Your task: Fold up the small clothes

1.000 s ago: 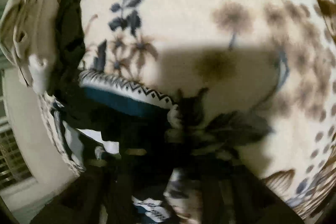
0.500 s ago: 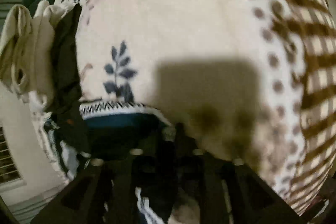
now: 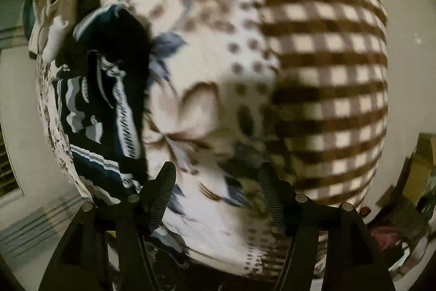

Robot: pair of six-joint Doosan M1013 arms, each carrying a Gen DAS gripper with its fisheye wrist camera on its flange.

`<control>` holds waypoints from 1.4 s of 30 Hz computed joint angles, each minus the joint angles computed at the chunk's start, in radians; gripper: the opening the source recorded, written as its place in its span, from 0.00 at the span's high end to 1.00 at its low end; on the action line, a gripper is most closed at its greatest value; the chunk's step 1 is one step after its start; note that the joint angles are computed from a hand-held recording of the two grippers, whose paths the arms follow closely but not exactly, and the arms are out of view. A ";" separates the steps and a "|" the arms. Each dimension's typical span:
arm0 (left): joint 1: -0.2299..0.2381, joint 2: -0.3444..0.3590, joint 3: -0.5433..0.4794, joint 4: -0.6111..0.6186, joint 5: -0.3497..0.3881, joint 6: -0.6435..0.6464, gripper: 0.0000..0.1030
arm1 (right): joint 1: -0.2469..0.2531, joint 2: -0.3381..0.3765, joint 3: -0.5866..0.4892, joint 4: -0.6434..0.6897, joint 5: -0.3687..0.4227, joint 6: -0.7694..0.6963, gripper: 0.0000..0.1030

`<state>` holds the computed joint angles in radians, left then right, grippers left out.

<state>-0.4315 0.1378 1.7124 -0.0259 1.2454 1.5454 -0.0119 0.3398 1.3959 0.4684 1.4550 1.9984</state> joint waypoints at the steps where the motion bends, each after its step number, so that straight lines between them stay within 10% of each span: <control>1: -0.014 0.008 0.013 0.014 -0.001 0.010 0.11 | -0.005 -0.004 0.011 0.008 -0.007 0.003 0.37; 6: -0.058 0.002 0.054 0.096 -0.082 0.037 0.25 | -0.017 0.019 0.018 0.105 -0.094 -0.035 0.37; 8: -0.062 -0.015 0.061 0.095 -0.111 0.057 0.67 | -0.021 0.043 0.003 0.167 -0.145 -0.057 0.37; 11: -0.068 -0.025 0.055 0.118 -0.113 0.043 0.91 | -0.026 0.090 -0.029 0.264 -0.229 -0.063 0.37; 17: -0.039 -0.048 0.047 0.070 -0.106 0.010 0.93 | -0.011 0.187 -0.114 0.287 -0.260 -0.010 0.39; 18: -0.038 -0.053 0.047 0.065 -0.106 0.015 0.93 | 0.000 0.194 -0.126 0.264 -0.265 -0.004 0.48; 19: -0.038 -0.058 0.049 0.061 -0.105 0.017 0.93 | 0.008 0.200 -0.146 0.203 -0.257 0.013 0.91; 31: 0.048 -0.130 0.035 -0.029 -0.086 0.005 0.93 | 0.024 0.183 -0.215 0.081 -0.221 0.090 0.92; 42: 0.294 -0.112 -0.098 -0.231 -0.058 0.029 0.93 | 0.156 0.361 -0.728 -0.082 0.062 0.100 0.92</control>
